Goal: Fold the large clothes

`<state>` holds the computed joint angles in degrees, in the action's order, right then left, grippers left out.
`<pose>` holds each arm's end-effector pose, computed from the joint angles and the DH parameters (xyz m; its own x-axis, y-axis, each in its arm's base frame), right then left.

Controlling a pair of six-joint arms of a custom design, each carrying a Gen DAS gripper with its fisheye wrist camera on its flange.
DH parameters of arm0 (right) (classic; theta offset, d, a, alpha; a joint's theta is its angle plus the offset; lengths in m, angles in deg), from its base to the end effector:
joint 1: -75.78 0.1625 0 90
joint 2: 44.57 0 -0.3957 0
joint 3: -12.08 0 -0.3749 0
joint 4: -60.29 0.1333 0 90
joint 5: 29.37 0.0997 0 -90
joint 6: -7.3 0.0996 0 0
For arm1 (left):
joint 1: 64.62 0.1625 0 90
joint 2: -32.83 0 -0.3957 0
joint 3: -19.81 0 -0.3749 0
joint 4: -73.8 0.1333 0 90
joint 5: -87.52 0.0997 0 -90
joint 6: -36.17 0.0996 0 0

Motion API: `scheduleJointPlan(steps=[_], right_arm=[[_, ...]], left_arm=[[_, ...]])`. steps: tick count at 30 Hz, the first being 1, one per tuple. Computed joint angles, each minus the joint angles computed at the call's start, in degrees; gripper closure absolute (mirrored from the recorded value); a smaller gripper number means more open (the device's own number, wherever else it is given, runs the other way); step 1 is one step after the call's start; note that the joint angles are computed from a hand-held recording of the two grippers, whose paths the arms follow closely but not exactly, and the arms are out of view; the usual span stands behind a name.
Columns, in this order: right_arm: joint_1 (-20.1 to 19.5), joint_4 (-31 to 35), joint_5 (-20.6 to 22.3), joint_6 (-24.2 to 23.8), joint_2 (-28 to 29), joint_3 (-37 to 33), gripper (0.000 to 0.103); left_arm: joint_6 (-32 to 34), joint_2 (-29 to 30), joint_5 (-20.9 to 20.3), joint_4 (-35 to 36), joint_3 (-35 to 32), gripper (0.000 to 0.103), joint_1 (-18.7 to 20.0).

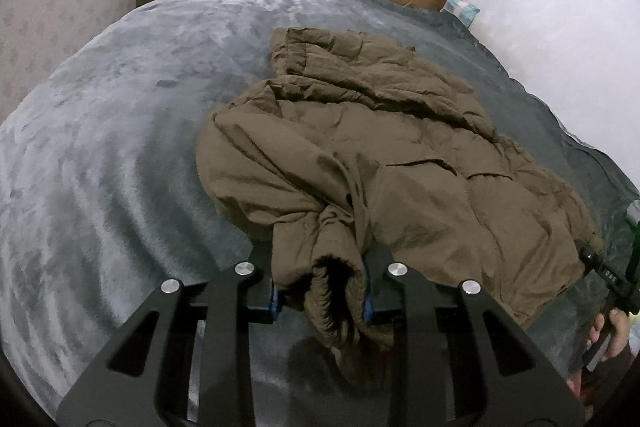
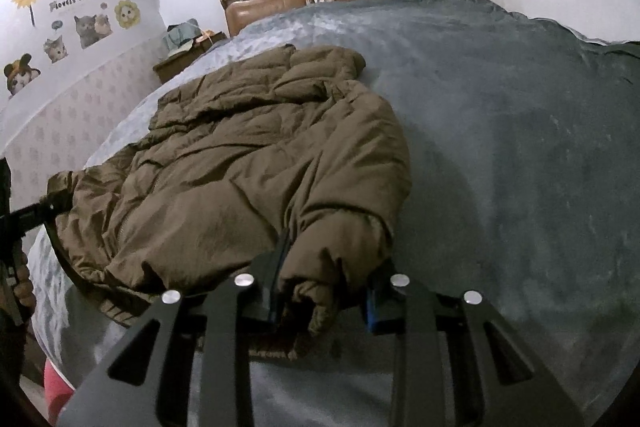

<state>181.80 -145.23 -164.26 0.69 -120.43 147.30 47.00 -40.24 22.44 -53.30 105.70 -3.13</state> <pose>0.1715 -0.3689 0.2672 -0.8194 0.3039 0.4860 -0.2497 0.5740 -0.7798 -0.1366 -0.6186 0.4165 -0.7822 0.4261 -0.4545 0.5926 0.7340 -0.3317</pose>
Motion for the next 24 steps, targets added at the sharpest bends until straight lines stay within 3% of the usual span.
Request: scheduleJointPlan(steps=[13, 24], right_arm=[[-0.26, -0.07, 3.83, -8.77, 2.98, -11.70, 0.074], [-3.23, 1.66, 8.33, -14.18, 11.40, -32.14, 0.075]], left_arm=[[3.41, 7.06, -0.26, -2.78, -8.65, 0.077, -2.10], [4.74, 23.51, 0.56, -4.13, -30.32, 0.076, -3.89]])
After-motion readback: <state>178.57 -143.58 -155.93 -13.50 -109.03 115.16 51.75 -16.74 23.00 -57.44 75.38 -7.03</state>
